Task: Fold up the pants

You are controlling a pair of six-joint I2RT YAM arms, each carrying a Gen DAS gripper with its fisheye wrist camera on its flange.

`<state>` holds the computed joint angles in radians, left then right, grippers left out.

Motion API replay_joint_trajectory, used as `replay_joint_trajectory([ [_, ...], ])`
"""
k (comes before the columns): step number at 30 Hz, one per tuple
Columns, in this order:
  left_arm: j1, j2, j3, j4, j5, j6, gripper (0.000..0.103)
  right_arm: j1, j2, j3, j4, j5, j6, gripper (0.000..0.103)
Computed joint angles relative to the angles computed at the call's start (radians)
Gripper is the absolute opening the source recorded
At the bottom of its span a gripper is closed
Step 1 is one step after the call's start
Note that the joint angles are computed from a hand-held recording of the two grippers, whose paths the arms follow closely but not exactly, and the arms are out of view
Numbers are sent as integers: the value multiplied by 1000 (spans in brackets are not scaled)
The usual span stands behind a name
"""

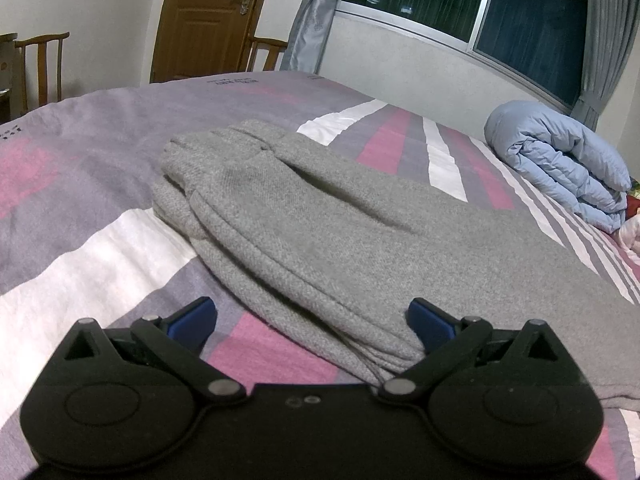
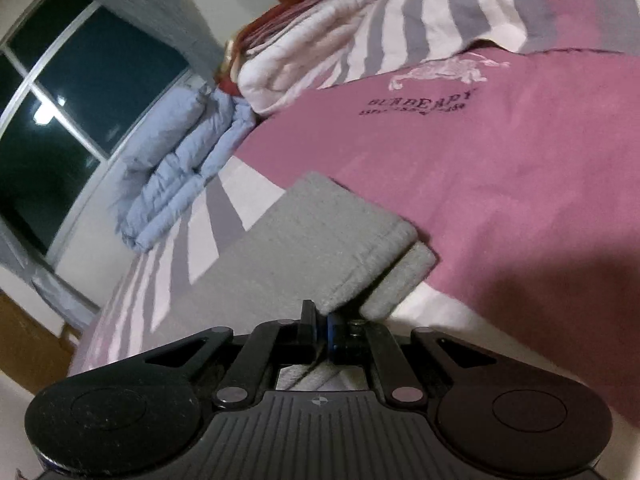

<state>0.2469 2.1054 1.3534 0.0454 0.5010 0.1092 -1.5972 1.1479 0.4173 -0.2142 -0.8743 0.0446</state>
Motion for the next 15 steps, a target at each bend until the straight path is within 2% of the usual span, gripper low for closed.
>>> replay_joint_trajectory([
  [4, 0, -1, 3, -5, -1, 1, 97, -94, 3, 25, -80, -94, -40, 11],
  [8, 0, -1, 3, -5, -1, 1, 97, -253, 47, 58, -185, -181, -128, 11],
  [11, 0, -1, 4, -5, -2, 2, 97, -295, 108, 96, -251, -177, -175, 12],
  [14, -1, -4, -1, -2, -4, 1, 97, -300, 146, 104, -263, -186, -171, 29],
  [15, -1, -4, -1, -2, -4, 1, 97, -300, 146, 97, -245, -194, -146, 30],
])
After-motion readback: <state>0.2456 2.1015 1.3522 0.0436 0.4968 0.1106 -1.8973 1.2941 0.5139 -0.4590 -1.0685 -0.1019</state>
